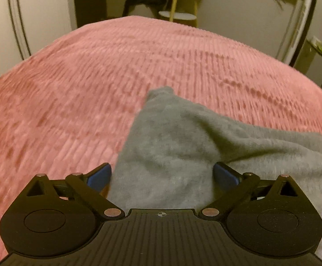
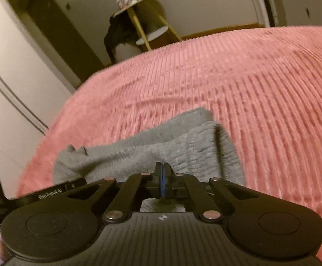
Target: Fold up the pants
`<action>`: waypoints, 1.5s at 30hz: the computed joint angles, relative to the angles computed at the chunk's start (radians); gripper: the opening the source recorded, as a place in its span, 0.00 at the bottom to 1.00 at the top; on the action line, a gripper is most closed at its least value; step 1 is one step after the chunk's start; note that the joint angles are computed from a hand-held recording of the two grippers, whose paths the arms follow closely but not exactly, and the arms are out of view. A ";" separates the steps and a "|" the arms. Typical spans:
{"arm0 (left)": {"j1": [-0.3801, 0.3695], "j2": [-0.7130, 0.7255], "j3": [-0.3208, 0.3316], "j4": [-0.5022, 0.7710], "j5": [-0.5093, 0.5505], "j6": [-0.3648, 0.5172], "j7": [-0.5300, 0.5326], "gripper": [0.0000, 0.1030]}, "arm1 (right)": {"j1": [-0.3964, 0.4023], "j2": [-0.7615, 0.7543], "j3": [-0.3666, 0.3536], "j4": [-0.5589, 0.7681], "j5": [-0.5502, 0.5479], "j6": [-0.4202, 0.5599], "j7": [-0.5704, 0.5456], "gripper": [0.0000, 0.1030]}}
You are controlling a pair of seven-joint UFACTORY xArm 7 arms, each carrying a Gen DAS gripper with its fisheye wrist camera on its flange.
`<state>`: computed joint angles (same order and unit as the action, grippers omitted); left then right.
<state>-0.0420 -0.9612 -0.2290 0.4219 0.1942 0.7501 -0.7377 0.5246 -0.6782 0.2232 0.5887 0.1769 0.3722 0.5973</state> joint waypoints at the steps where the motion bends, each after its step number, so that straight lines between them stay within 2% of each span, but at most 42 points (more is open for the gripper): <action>1: -0.003 -0.036 0.008 -0.009 0.003 0.019 0.007 0.99 | 0.016 -0.037 -0.014 -0.027 0.014 -0.013 -0.003 0.06; 2: -0.009 -0.073 0.021 -0.022 0.004 0.035 0.024 0.99 | 0.026 -0.084 -0.026 -0.059 0.025 -0.028 -0.005 0.13; 3: -0.021 -0.118 0.043 -0.038 0.000 0.060 0.050 0.99 | 0.013 -0.144 -0.020 -0.090 0.022 -0.013 0.010 0.31; 4: -0.029 -0.155 0.064 -0.051 -0.009 0.076 0.073 0.99 | 0.018 -0.200 -0.032 -0.118 0.025 0.006 0.011 0.62; 5: -0.039 -0.194 0.088 -0.063 -0.023 0.098 0.100 0.98 | 0.013 -0.247 -0.038 -0.137 0.024 0.045 0.016 0.78; 6: -0.047 -0.227 0.110 -0.073 -0.040 0.124 0.126 0.98 | 0.007 -0.281 -0.044 -0.145 0.017 0.103 0.013 0.86; 9: -0.077 -0.303 0.180 -0.099 -0.105 0.186 0.214 0.98 | 0.038 -0.345 -0.102 -0.195 0.042 0.184 -0.038 0.82; 11: -0.101 -0.324 0.253 -0.110 -0.181 0.214 0.271 0.98 | 0.107 -0.374 -0.189 -0.247 0.143 0.136 -0.073 0.79; 14: -0.106 -0.315 0.302 -0.117 -0.264 0.223 0.324 0.98 | 0.160 -0.334 -0.259 -0.247 0.227 0.103 -0.141 0.79; 17: -0.108 -0.266 0.306 -0.102 -0.322 0.209 0.375 0.98 | 0.196 -0.265 -0.289 -0.229 0.289 0.076 -0.212 0.79; 19: -0.098 -0.203 0.282 -0.077 -0.337 0.196 0.397 0.98 | 0.237 -0.220 -0.333 -0.217 0.352 0.053 -0.268 0.77; 22: -0.100 -0.150 0.262 -0.062 -0.359 0.156 0.433 0.98 | 0.266 -0.178 -0.354 -0.204 0.407 0.024 -0.352 0.71; 25: -0.089 -0.116 0.228 -0.055 -0.360 0.131 0.434 0.99 | 0.286 -0.141 -0.366 -0.187 0.463 0.003 -0.421 0.63; 31: -0.094 -0.108 0.220 -0.070 -0.355 0.085 0.460 0.99 | 0.345 -0.069 -0.420 -0.152 0.606 -0.024 -0.571 0.60; 37: -0.090 -0.087 0.200 -0.078 -0.345 0.036 0.460 0.98 | 0.318 0.022 -0.411 -0.076 0.677 0.037 -0.661 0.61; 42: -0.094 -0.111 0.180 -0.078 -0.324 0.039 0.450 0.85 | 0.208 0.028 -0.266 -0.066 0.653 0.032 -0.621 0.52; 45: -0.096 -0.120 0.180 -0.071 -0.312 0.047 0.452 0.76 | 0.201 0.028 -0.238 -0.063 0.656 0.018 -0.624 0.51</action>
